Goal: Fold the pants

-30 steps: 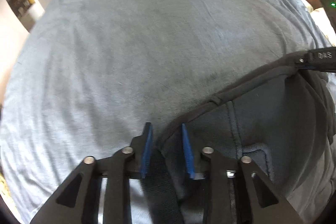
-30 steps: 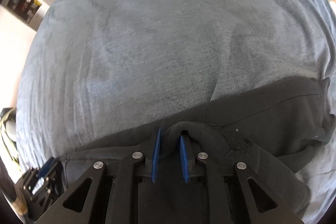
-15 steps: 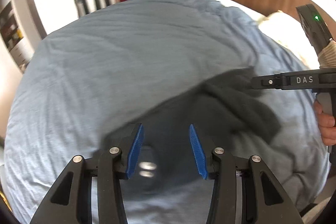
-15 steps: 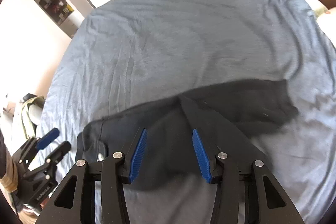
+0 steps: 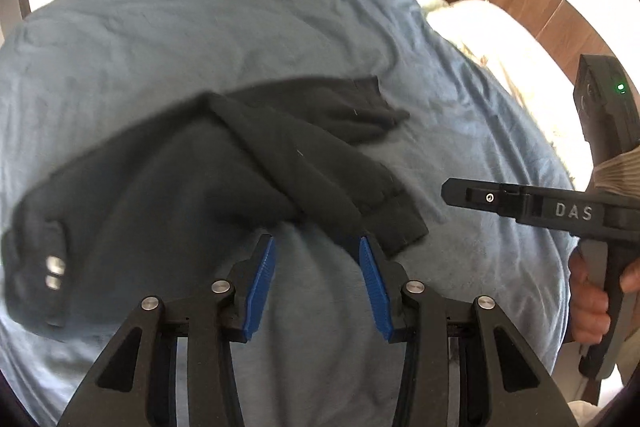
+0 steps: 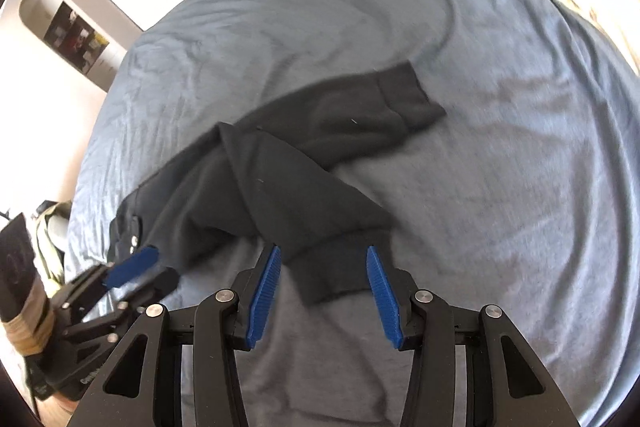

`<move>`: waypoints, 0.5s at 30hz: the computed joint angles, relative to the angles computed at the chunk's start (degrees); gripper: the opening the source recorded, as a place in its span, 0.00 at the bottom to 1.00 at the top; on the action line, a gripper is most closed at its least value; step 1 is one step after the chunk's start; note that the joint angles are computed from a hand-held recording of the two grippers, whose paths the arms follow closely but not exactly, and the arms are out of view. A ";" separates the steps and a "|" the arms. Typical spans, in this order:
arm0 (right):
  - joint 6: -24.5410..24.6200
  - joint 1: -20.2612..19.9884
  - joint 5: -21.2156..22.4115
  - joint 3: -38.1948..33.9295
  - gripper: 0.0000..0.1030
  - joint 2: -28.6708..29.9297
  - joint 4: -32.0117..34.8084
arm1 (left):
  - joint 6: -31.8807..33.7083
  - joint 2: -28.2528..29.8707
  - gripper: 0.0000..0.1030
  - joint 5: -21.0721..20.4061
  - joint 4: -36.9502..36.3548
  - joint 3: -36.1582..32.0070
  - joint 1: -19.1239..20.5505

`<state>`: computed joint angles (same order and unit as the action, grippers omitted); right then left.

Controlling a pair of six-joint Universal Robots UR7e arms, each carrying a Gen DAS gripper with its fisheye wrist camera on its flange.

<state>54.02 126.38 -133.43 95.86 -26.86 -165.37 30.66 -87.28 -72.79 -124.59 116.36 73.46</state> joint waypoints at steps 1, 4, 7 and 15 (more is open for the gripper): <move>0.07 -0.46 0.63 0.98 0.45 -0.09 -1.16 | -0.33 0.36 0.38 0.15 -0.29 0.51 -0.08; -0.48 -2.10 3.65 4.07 0.45 0.01 -6.52 | -2.93 1.80 0.38 0.22 -0.86 2.13 -0.44; -2.13 -3.69 6.06 5.38 0.45 0.68 -10.29 | -6.70 3.59 0.37 0.79 -1.38 2.77 -0.38; -5.55 -7.75 10.54 8.20 0.45 1.69 -16.84 | -13.24 8.01 0.37 2.47 -4.12 2.46 0.52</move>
<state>48.46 118.63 -122.90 104.06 -25.16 -182.20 17.42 -79.27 -70.33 -128.72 118.82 73.98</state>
